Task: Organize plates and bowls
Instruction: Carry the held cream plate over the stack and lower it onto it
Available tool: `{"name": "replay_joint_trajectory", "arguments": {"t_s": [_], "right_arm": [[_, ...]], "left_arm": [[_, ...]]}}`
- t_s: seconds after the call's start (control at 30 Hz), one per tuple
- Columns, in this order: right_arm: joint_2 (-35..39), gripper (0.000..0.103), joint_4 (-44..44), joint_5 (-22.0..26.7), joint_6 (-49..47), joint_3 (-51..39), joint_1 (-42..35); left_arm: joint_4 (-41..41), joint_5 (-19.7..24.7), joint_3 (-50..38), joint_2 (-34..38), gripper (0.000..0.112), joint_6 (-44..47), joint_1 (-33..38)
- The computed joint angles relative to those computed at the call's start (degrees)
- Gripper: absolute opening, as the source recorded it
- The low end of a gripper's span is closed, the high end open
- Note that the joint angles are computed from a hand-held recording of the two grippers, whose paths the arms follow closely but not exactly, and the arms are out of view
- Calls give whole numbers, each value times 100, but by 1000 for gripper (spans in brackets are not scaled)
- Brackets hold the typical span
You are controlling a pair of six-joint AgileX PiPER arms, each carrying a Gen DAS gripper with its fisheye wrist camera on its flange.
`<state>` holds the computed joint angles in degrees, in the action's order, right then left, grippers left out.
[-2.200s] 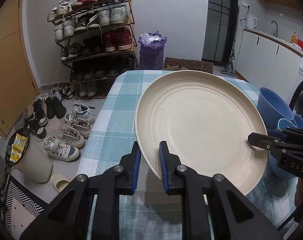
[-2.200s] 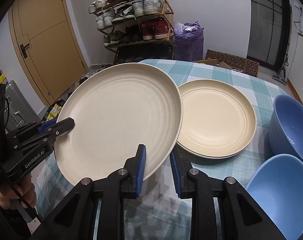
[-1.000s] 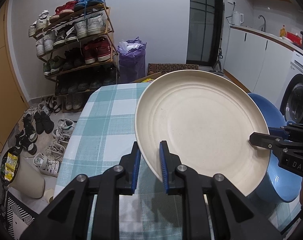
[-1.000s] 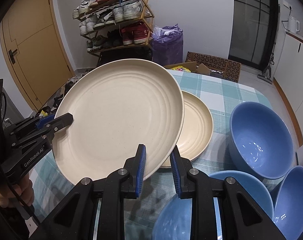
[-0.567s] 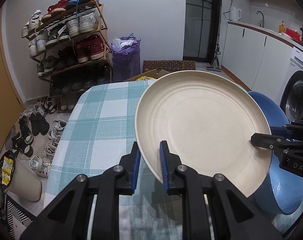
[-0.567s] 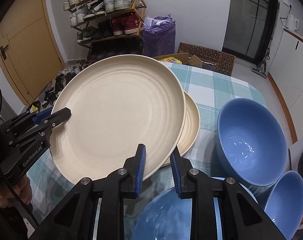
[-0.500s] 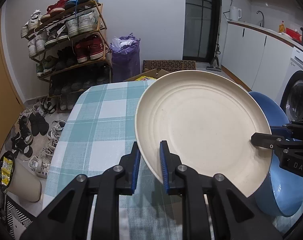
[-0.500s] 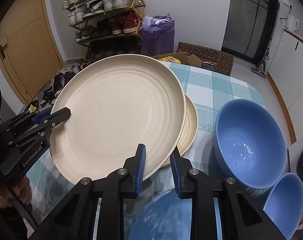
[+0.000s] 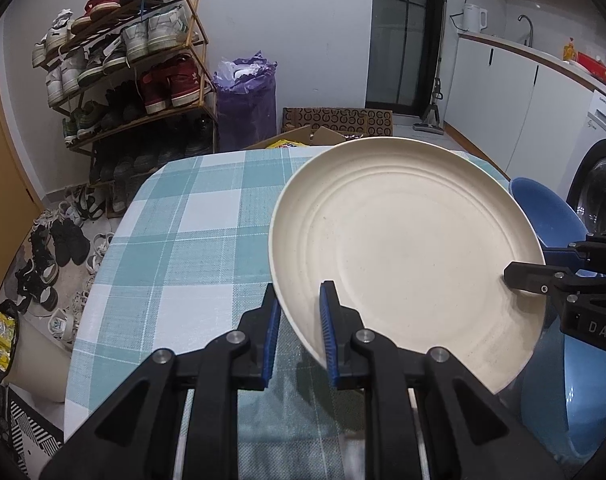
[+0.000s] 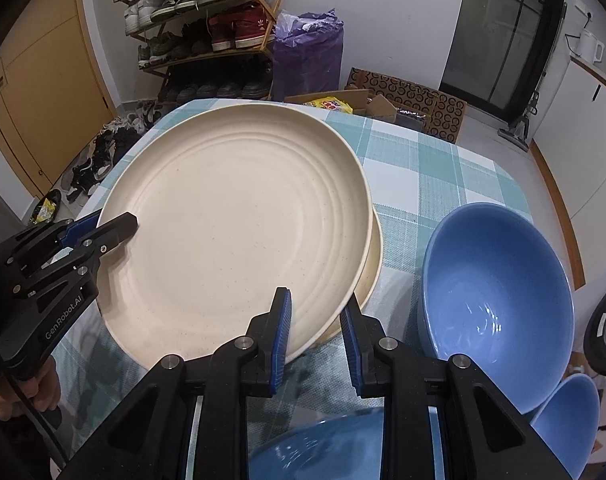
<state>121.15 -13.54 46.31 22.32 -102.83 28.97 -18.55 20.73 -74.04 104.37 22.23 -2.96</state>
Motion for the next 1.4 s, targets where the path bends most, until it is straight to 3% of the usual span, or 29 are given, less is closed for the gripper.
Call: {"name": "replay_joint_trajectory", "arguments": {"t_s": [0.9, 1.33, 1.4], "right_arm": [[1505, 25, 70, 1672, -754, -2197, -152], [1751, 26, -188, 2004, -722, -2602, -95], [1836, 26, -287, 2136, -732, -2740, -66]], "left_arm": [[955, 87, -713, 950, 19, -875, -290], [1585, -12, -671, 984, 22, -1324, -433], [2006, -27, -645, 991, 22, -1621, -501]]}}
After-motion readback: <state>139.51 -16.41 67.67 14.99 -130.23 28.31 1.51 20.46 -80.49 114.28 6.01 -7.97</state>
